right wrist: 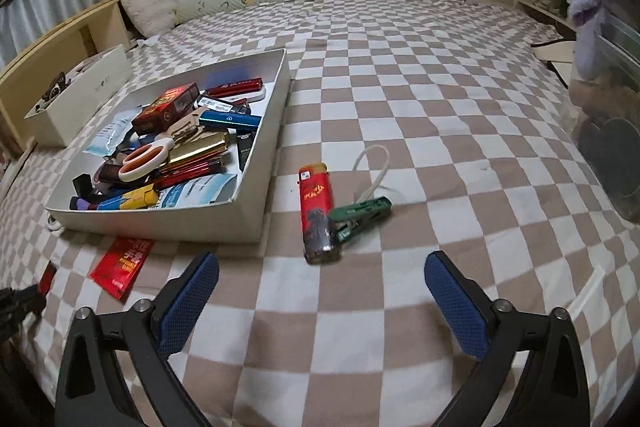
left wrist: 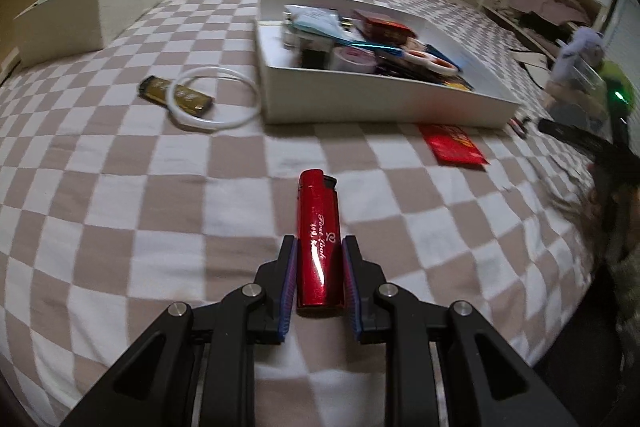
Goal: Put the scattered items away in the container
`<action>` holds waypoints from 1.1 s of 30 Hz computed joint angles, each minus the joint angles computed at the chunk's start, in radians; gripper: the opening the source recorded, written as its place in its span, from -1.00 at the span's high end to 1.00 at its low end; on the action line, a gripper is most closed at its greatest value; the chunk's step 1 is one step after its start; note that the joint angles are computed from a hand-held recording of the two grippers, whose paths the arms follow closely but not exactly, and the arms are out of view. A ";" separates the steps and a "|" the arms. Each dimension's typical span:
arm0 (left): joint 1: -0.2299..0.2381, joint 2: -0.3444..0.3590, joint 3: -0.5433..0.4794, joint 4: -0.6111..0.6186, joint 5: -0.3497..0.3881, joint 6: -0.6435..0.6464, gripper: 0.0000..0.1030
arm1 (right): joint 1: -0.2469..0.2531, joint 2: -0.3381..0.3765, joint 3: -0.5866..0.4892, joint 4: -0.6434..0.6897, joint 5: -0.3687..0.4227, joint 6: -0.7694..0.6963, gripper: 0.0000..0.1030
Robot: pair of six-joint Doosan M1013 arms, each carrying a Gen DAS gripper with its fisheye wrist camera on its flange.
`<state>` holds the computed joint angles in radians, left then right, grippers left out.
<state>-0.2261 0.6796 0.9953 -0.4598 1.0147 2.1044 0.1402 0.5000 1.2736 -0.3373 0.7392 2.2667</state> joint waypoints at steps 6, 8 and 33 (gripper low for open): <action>-0.007 -0.010 0.014 0.002 0.004 0.028 0.57 | -0.006 0.033 -0.039 0.069 0.044 -0.089 -0.10; -0.009 -0.014 0.018 0.013 -0.003 0.019 0.57 | -0.013 0.045 -0.052 0.109 0.062 -0.124 0.05; -0.003 -0.044 0.064 0.161 -0.108 -0.130 0.03 | 0.027 -0.055 0.088 0.211 0.039 -0.145 0.52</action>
<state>-0.2296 0.6351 1.0588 -0.2990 0.9067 1.9742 0.1670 0.4452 1.3613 -0.1260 0.7781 2.1215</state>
